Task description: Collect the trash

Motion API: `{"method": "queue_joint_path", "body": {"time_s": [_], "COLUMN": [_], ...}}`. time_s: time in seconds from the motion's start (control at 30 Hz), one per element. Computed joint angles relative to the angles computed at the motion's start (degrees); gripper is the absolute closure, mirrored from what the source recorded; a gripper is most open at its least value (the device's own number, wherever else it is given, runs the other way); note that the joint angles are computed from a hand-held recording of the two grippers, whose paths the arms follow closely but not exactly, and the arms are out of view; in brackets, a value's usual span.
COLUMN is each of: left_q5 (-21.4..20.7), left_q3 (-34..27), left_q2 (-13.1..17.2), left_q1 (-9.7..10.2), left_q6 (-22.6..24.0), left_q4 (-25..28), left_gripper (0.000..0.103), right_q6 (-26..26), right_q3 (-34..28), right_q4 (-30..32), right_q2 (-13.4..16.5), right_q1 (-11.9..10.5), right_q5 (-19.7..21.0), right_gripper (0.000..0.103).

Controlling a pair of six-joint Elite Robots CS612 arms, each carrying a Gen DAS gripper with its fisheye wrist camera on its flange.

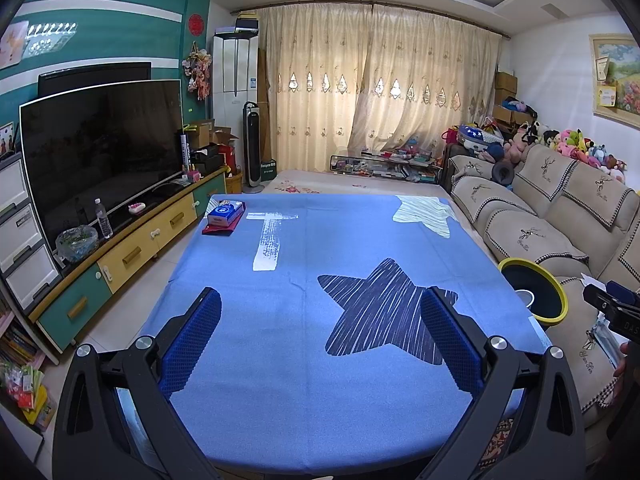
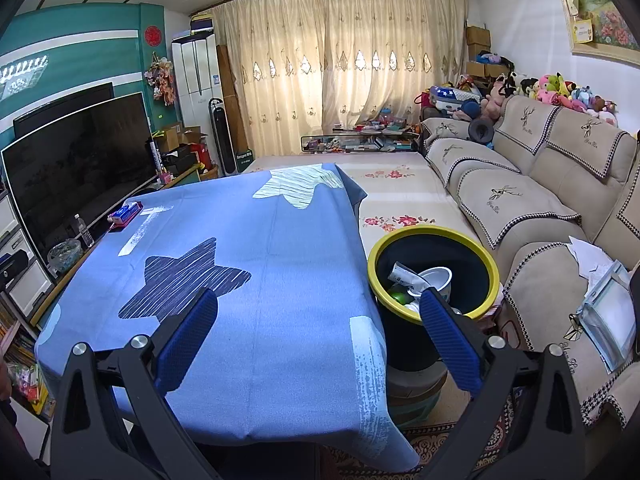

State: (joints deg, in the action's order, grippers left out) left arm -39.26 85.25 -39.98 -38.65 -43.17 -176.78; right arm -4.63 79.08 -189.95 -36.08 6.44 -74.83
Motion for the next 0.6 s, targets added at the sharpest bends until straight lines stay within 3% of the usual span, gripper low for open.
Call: {"method": "queue_joint_path", "body": {"time_s": [0.33,0.6], "left_q5": [-0.90,-5.14], "left_q3": [-0.18,-0.69], "left_q2": [0.26,0.83], "left_q1": [0.21,1.62], "left_q6": [0.29,1.81], "left_q4": [-0.70,-3.43], "left_gripper": [0.005,0.005], "right_q6": [-0.04,0.04], "right_q3": [-0.04,-0.49], "right_q4": [0.21,1.02], "right_q2": [-0.06,0.44], "right_q1": [-0.05,0.09], "right_q5": [0.13,0.87], "right_gripper": [0.007,0.007]}}
